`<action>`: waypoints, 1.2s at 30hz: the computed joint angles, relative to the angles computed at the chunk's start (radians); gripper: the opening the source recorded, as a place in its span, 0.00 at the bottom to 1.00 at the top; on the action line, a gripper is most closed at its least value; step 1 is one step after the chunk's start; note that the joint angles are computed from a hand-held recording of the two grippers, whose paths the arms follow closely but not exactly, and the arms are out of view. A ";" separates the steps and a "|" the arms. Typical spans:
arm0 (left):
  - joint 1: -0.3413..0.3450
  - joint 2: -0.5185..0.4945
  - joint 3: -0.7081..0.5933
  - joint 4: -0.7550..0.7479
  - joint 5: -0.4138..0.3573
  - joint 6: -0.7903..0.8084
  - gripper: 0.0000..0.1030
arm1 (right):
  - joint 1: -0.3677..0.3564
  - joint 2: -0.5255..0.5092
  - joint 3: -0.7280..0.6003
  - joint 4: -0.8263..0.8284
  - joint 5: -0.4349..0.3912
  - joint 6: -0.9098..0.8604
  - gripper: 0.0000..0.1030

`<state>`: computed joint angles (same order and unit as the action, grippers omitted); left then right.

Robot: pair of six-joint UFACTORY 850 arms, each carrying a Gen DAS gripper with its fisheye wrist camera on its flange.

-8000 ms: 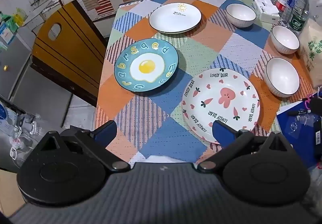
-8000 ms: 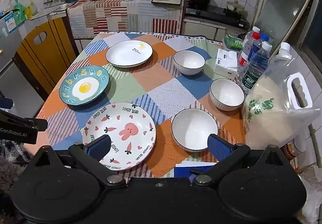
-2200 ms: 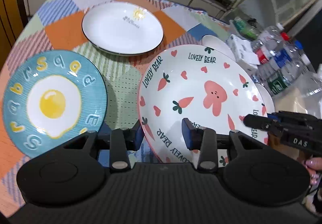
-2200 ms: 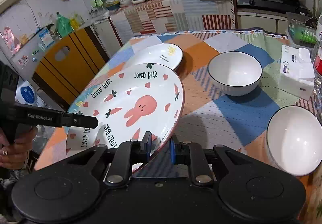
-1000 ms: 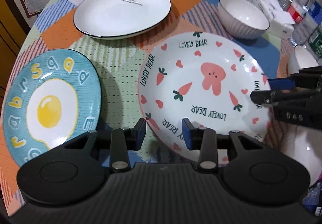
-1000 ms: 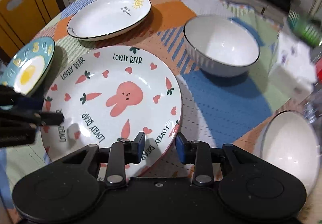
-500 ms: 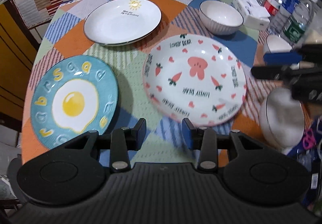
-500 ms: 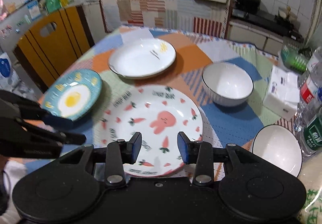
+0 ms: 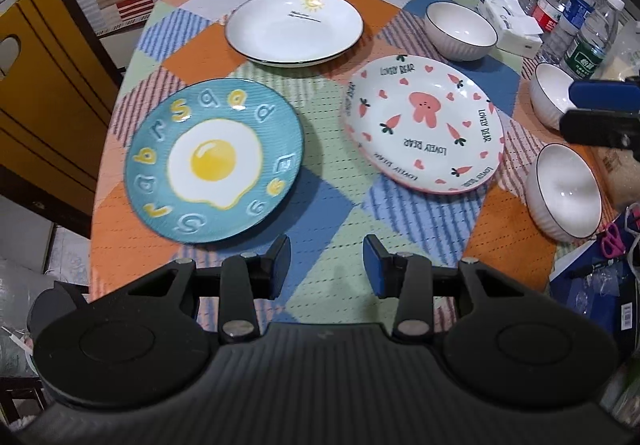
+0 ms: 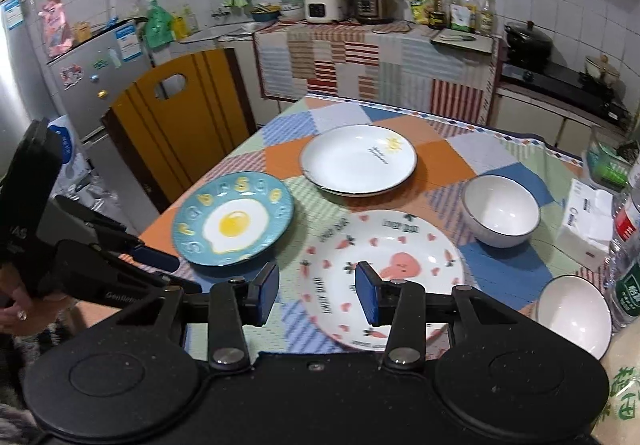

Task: Organize plates and bowls
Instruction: 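Lower the bunny plate onto the table and open both grippers, then move both grippers to the blue egg plate and grasp its rim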

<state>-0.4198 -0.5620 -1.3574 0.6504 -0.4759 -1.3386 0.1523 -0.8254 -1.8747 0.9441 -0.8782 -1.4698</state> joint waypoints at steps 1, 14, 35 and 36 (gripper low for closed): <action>0.000 0.010 0.012 0.008 0.002 -0.007 0.39 | 0.002 0.010 0.014 0.006 -0.004 -0.013 0.48; 0.044 0.139 0.203 0.218 0.114 -0.096 0.53 | 0.037 0.065 0.155 0.267 -0.051 -0.298 0.71; 0.168 0.083 0.297 1.043 0.106 -0.871 0.67 | 0.171 -0.163 -0.049 0.278 0.087 -0.093 0.72; 0.173 0.077 0.298 1.053 0.102 -0.894 0.72 | 0.175 -0.176 -0.058 0.265 0.095 -0.066 0.71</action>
